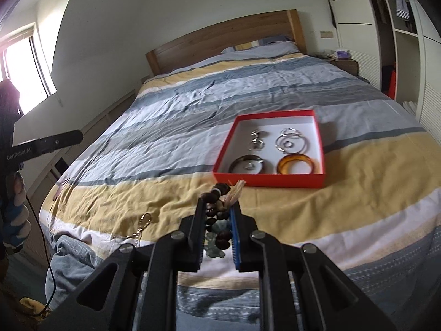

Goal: Organize jewelry
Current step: 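Lift the necklace with the left tool while the right tool lifts the bracelet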

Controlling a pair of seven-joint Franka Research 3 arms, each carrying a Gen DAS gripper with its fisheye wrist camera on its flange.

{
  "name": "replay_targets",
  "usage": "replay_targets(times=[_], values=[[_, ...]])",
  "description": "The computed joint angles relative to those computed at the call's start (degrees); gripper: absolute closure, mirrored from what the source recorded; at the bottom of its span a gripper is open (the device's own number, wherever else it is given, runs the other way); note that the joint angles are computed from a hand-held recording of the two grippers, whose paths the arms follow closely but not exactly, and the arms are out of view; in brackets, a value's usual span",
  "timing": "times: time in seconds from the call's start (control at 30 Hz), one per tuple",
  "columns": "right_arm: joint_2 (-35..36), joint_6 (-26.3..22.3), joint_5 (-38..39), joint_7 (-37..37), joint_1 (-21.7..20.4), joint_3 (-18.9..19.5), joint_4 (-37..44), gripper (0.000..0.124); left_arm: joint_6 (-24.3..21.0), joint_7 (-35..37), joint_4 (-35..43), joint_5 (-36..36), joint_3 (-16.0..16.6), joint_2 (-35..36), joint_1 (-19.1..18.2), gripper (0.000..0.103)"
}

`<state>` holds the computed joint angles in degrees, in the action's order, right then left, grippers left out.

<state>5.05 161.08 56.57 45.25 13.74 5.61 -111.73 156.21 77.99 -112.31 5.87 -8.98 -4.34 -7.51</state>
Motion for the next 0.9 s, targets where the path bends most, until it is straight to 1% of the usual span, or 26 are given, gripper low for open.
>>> replay_targets(times=[0.13, 0.2, 0.3, 0.33, 0.37, 0.4, 0.43, 0.47, 0.57, 0.63, 0.7, 0.9], values=[[0.08, -0.57, 3.18, -2.14, -1.15, -0.56, -0.08, 0.109, -0.89, -0.49, 5.29, 1.58, -1.02, 3.66, -0.67, 0.103], [0.42, -0.97, 3.91, -2.68, -1.51, -0.71, 0.07, 0.109, -1.79, -2.28, 6.46, 3.69, -1.26, 4.81, -0.80, 0.103], [1.14, -1.61, 4.59, -3.11, -2.06, -0.84, 0.36, 0.109, -3.42, -3.68, 5.67, 3.07, -1.02, 5.24, -0.44, 0.102], [1.36, -1.93, 4.88, -3.30, -2.27, -0.85, 0.48, 0.109, -3.89, -4.69, 4.60, 3.20, -0.85, 5.02, -0.24, 0.100], [1.57, -2.24, 5.13, -3.52, -2.47, -0.84, 0.58, 0.109, -3.95, -5.11, 3.37, 3.03, -0.71, 4.70, -0.03, 0.088], [1.75, -2.48, 5.27, -3.70, -2.64, -0.83, 0.65, 0.109, -3.88, -6.24, 1.52, 3.27, -0.51, 4.23, 0.23, 0.080], [1.96, -2.77, 5.34, -3.80, -2.78, -0.80, 0.75, 0.109, -3.81, -7.25, 0.22, 3.46, -0.37, 3.91, 0.46, 0.062], [2.21, -3.07, 5.25, -3.82, -2.90, -0.79, 0.88, 0.109, -3.77, -8.09, -1.20, 3.27, -0.20, 3.64, 0.71, 0.055], [2.74, -3.82, 5.08, -3.76, -3.29, -0.75, 1.21, 0.109, -5.25, -10.13, -4.13, 2.27, 0.32, 4.24, 1.53, 0.055], [2.87, -4.01, 5.07, -3.81, -3.50, -0.70, 1.32, 0.109, -6.64, -11.44, -5.23, 3.26, 0.41, 5.07, 1.88, 0.055], [3.00, -4.11, 5.07, -3.86, -3.68, -0.68, 1.43, 0.109, -8.04, -11.25, -6.05, 2.50, 0.35, 5.95, 2.11, 0.056], [3.06, -4.41, 5.13, -3.75, -4.12, -0.73, 1.19, 0.109, -12.40, -12.67, -5.58, 5.38, 0.09, 10.01, 1.94, 0.065]])
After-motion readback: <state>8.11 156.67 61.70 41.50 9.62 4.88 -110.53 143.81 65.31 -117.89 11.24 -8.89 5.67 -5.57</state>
